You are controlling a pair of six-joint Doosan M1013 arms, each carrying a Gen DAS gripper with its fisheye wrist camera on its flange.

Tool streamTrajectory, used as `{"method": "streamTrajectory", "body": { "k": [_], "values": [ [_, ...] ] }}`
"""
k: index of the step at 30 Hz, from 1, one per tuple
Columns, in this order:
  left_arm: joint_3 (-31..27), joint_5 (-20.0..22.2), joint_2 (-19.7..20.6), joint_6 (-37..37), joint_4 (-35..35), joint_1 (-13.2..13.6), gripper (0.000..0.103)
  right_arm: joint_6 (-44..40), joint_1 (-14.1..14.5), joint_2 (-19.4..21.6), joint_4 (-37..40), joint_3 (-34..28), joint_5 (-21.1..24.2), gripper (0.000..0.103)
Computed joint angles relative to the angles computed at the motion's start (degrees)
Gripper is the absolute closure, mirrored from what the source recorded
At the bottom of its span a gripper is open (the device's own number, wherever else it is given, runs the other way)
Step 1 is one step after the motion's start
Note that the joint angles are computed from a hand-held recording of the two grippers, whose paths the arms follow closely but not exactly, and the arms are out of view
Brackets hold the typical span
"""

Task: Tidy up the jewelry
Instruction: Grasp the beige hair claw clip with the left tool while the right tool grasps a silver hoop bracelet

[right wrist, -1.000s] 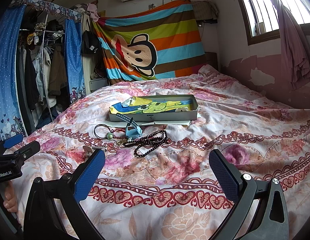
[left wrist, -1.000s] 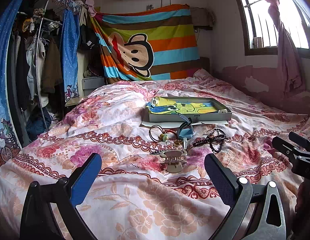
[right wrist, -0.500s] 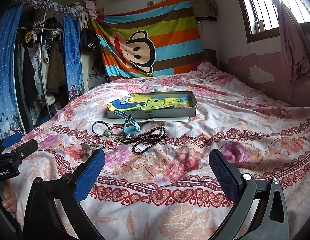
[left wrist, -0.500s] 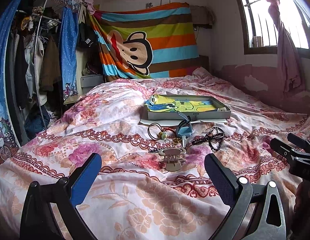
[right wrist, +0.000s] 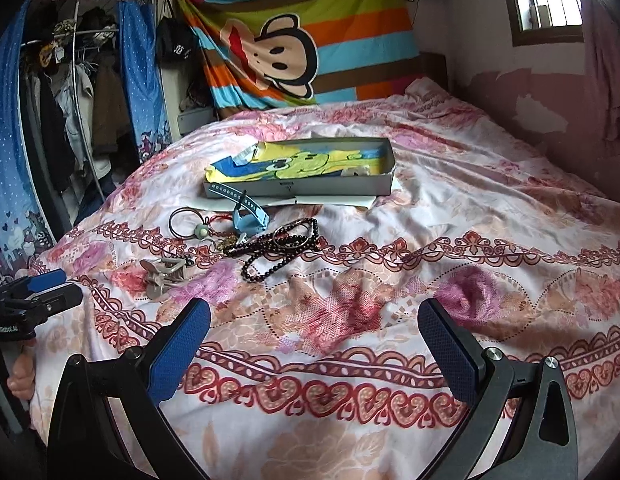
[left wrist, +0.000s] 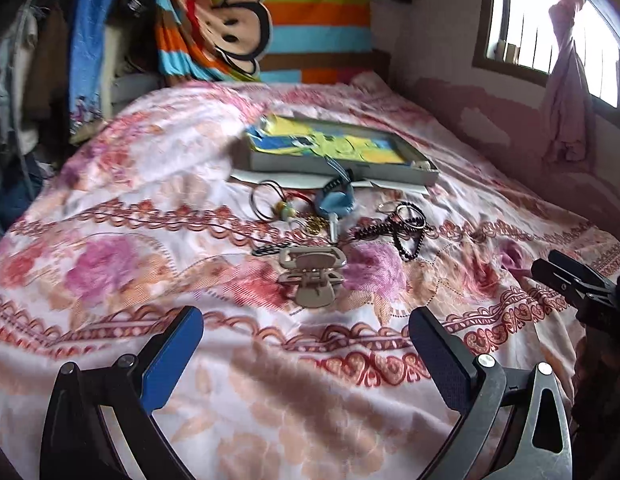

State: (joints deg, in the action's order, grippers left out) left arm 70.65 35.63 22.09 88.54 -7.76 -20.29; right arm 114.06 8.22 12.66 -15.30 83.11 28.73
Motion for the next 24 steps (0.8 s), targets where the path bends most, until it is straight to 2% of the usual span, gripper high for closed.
{"method": "streamTrajectory", "body": {
  "k": [5,10,15,18,24],
  "values": [
    [-5.32,4.79,3.49,1.45,-2.72,0.44,0.0,-12.13,-2.21,2.76,13.07,-4.42,4.31,0.001],
    [-11.55,9.92,7.74,1.35,-2.76,0.39,0.0,-19.47,-2.97,6.36,18.67,-9.44,7.8,0.001],
    [-15.63,13.37,10.78,1.32,-2.81,0.23,0.018,-24.22,-3.3,9.87,22.62,-14.27,10.74,0.003],
    [-16.43,14.03,11.68,0.68,-2.75,0.22,0.032,-26.49,-3.36,11.97,24.19,-17.23,11.92,0.011],
    [-16.34,13.24,11.94,0.93,-2.99,0.24,0.04,-31.7,-3.18,16.56,28.32,-23.69,15.37,0.039]
  ]
}}
